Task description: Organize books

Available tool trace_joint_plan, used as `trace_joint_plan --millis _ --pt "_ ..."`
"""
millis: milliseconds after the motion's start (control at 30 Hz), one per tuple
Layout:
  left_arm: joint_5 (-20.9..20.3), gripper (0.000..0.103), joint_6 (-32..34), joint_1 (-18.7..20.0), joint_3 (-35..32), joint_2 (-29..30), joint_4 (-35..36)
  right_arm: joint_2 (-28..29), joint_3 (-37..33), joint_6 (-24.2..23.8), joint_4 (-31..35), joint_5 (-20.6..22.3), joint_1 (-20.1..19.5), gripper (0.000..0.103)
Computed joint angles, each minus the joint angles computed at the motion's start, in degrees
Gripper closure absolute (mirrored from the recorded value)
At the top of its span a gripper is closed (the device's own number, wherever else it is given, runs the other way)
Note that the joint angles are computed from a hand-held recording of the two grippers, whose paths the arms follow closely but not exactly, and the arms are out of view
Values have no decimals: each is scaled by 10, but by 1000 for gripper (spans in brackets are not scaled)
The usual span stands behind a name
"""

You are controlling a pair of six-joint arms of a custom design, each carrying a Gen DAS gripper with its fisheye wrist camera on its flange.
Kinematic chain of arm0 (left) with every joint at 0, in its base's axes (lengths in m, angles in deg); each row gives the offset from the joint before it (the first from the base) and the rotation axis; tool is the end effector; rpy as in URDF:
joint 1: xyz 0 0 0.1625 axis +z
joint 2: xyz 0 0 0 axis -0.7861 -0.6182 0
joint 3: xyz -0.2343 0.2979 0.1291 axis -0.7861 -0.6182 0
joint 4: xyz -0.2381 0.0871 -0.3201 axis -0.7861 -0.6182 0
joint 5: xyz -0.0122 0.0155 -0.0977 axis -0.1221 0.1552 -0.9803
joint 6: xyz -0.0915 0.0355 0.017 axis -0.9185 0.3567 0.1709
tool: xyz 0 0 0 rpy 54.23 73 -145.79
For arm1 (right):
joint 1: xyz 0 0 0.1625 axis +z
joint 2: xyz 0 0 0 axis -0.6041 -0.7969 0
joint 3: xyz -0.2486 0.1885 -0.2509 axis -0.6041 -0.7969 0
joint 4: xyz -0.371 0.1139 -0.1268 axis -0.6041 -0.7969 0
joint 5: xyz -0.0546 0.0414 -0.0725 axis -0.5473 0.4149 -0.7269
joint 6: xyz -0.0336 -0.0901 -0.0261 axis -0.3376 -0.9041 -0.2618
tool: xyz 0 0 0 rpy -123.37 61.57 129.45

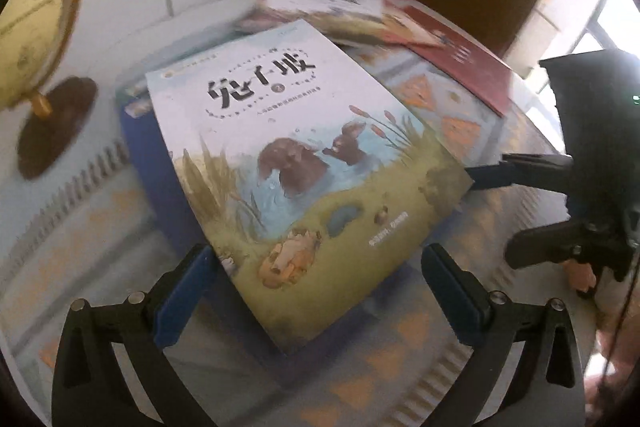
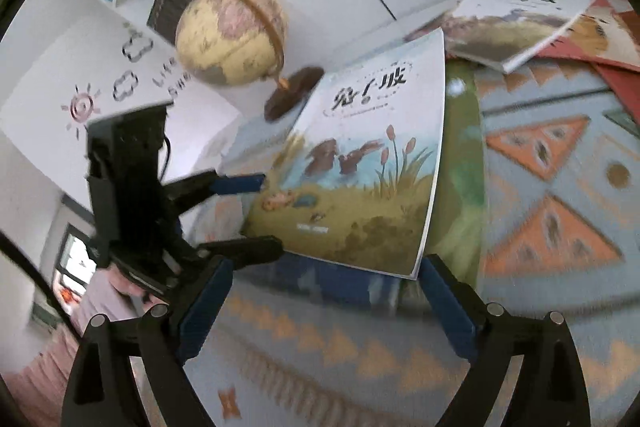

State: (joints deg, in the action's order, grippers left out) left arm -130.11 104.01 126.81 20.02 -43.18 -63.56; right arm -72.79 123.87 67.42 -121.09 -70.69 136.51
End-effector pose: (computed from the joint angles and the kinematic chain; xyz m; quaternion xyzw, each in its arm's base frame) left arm -0.0003 -0.6461 0.2278 0.3942 0.9002 -0.0409 0.1805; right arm 0.2225 -0.5647 -0.0287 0.1233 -0.9711 0.2032 0.0202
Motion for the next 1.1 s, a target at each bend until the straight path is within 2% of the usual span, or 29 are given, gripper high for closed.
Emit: trace_joint_plan --millis 133,200,267,333,467,533,567,600,633,700,767,833,900,1033,1100 --pt "-14 1 20 -13 84 -50 -14 -54 76 -7 17 13 -12 8" --pt "-22 1 34 -16 105 -64 -15 -68 90 -7 13 2 -14 8" --pt "3 1 37 -26 131 -68 -67 -68 90 -1 -14 -20 -17 9" --pt "21 1 12 -28 129 -55 -102 -59 75 2 -34 -28 -23 9" --pt "9 1 -64 -15 101 -34 -127 -23 30 -36 -55 -73 -15 11" --pt "18 5 -93 -15 106 -31 -156 -7 13 -62 -62 -95 -7 17" --pt "26 12 -100 -18 113 -31 -174 -2 10 -70 -64 -102 -3 23" --pt "33 25 -99 -23 124 -32 -195 3 10 -79 -73 -114 1 36" --pt "34 28 -96 -26 131 -34 -203 5 7 -78 -62 -118 5 44" --pt "57 29 -103 -35 149 -39 -220 3 15 -83 -72 -127 11 45" --pt "70 29 -102 -37 165 -48 -234 -8 39 -70 -81 -101 6 49" --pt "87 29 -100 -38 178 -54 -248 -25 71 -52 -90 -45 -9 63" --pt "94 29 -105 -36 183 -59 -247 -40 99 -54 -94 -3 -17 69" --pt "105 29 -113 -39 202 -75 -245 -30 111 -49 -107 -19 1 68" --pt "109 29 -122 -40 211 -82 -236 -23 110 -29 -114 -24 3 67"
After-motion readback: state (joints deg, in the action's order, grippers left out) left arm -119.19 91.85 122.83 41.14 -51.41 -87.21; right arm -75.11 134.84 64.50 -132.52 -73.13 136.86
